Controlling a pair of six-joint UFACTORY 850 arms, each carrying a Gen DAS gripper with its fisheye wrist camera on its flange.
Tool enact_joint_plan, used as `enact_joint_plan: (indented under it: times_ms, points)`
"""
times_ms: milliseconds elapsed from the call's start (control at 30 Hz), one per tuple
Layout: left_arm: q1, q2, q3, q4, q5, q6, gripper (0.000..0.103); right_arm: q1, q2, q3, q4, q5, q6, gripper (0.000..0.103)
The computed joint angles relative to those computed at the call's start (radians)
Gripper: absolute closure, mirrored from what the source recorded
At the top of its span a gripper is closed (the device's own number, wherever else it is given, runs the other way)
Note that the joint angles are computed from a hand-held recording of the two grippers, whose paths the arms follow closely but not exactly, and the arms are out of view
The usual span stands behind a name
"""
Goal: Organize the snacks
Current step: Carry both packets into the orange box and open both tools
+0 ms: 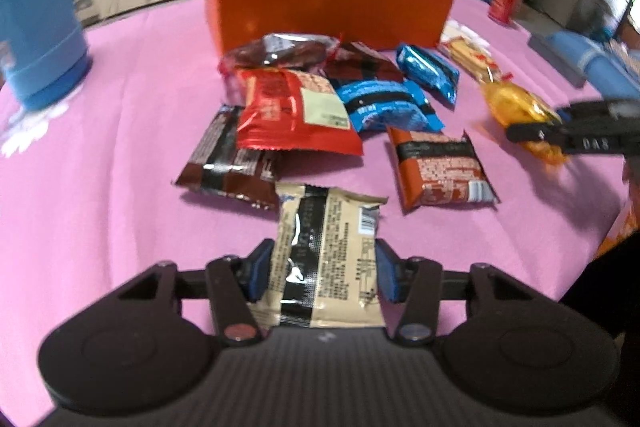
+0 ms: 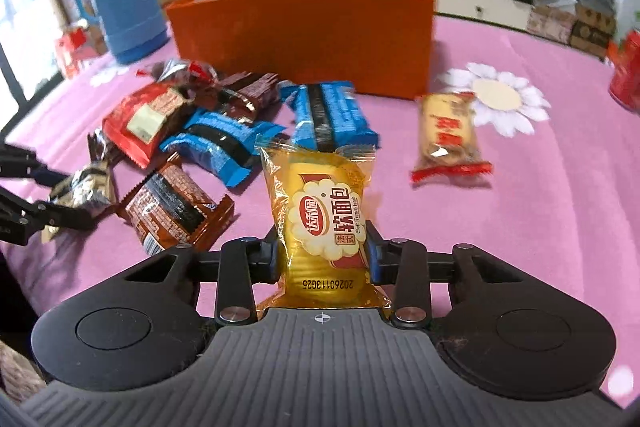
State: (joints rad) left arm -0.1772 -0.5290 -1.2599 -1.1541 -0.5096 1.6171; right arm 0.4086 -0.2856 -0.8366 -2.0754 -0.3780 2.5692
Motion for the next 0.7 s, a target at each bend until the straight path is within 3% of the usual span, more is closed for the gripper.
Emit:
enact_joint_plan:
  times_ms: [200,300,467,700]
  points:
    - [0.015,0.084,0.091,-0.125,-0.034,0.057,0.051,0.03,0.064,0.06,0.067,-0.06,0.004,0.085]
    - [0.017,0.088,0.071,-0.16,-0.082,0.051,0.051,0.018,0.087,0.078,-0.002,-0.05,0.111,0.085]
    - [0.001,0.036,-0.056,-0.246,-0.127,0.03,0.051,-0.029,0.115,0.077,-0.204,-0.023,0.4,0.085]
    - [-0.043,-0.118,-0.34,-0.348,-0.076,-0.058,0.052,-0.07,0.068,-0.109,-0.142,-0.079,0.188,0.085]
